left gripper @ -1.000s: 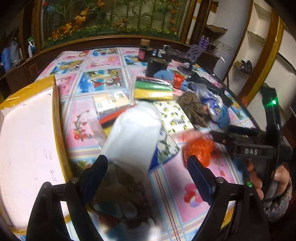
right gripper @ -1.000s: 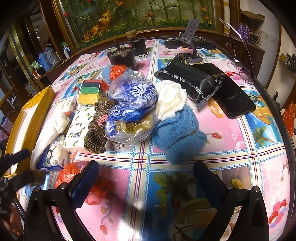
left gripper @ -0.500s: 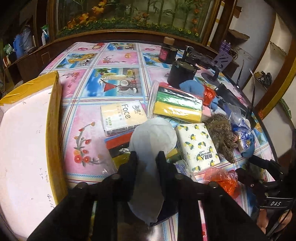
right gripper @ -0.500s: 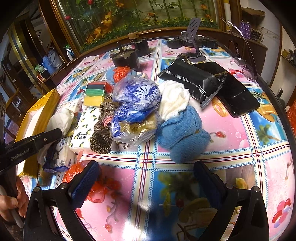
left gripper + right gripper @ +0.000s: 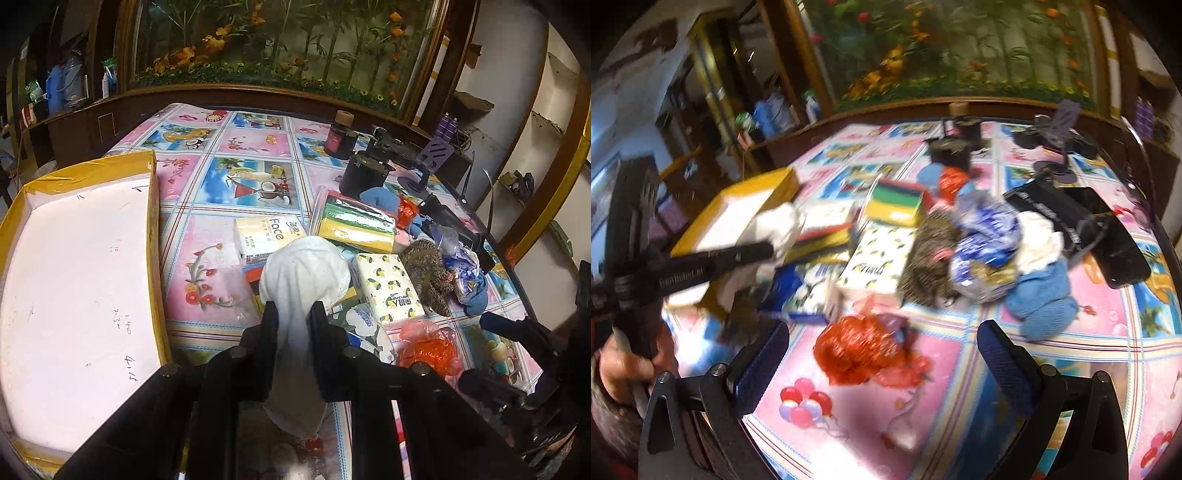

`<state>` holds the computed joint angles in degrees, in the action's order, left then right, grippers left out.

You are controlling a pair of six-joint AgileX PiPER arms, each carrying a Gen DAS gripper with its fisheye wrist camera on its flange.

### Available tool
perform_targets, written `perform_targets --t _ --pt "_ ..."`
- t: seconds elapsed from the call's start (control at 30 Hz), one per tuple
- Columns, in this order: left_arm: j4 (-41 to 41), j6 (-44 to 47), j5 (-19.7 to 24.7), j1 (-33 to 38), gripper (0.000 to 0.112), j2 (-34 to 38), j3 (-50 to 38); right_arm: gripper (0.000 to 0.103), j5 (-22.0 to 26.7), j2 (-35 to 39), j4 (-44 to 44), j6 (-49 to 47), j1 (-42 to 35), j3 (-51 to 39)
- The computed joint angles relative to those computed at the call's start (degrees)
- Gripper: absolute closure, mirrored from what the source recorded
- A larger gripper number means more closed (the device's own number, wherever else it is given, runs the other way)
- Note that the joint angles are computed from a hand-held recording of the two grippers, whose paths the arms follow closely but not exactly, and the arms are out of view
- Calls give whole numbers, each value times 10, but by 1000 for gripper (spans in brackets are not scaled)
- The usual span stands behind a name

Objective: Organize soft objects
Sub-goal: 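Grasp the orange plastic bag with the right gripper while the left holds the cloth, then carry the white cloth and orange bag over the yellow tray with both grippers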

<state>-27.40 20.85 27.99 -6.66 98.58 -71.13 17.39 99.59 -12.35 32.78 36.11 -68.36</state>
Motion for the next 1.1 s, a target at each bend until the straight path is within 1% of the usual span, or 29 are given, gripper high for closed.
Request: perform_targets --t 0.03,0.07,0.1,0.2,0.23,0.3,0.33,0.4,0.43,0.47,0.5,0.57,0.67,0.73,0.8,0.87,0.93,1.1 --pt "3 -1 -4 -3 96 -3 4 0 12 10 4 -13 6 -11" --pt "5 0 -11 -5 96 -8 10 4 24 19 13 -31 10 -22" --pt "11 -4 -15 -8 96 -12 14 9 28 22 10 -33 14 -27" --pt "6 2 -18 -10 96 -17 21 10 37 38 53 -75 5 -41" --pt "5 4 -19 -11 95 -17 23 11 49 48 91 -112 -2 -52" --pt "3 6 -19 -12 95 -17 24 21 68 64 114 -130 -6 -69" --pt "4 7 -20 -13 95 -17 25 23 70 65 132 -145 -9 -68" --pt "9 1 -23 -17 95 -19 28 32 75 72 184 -190 -20 -72" --pt "10 1 -23 -18 95 -20 29 33 70 71 193 -198 -23 -69" --pt "12 0 -24 -19 95 -21 31 38 69 70 200 -205 -23 -68" --pt "16 -4 -25 -20 95 -23 32 48 64 67 218 -223 -24 -62" --pt "22 -13 -27 -22 95 -24 34 53 56 63 258 -259 -30 -54" --pt "25 -18 -28 -23 95 -27 35 55 40 54 313 -302 -41 -37" --pt "25 -17 -28 -22 95 -29 36 55 29 44 328 -315 -42 -26" --pt "23 -14 -28 -21 95 -28 35 55 14 35 326 -315 -39 -16" --pt "21 -11 -27 -19 95 -31 35 55 1 28 303 -296 -33 -9" --pt "22 -13 -27 -18 95 -32 34 55 -4 24 289 -281 -31 -5" --pt "16 -9 -26 -15 95 -34 35 55 -7 20 291 -280 -32 -1"
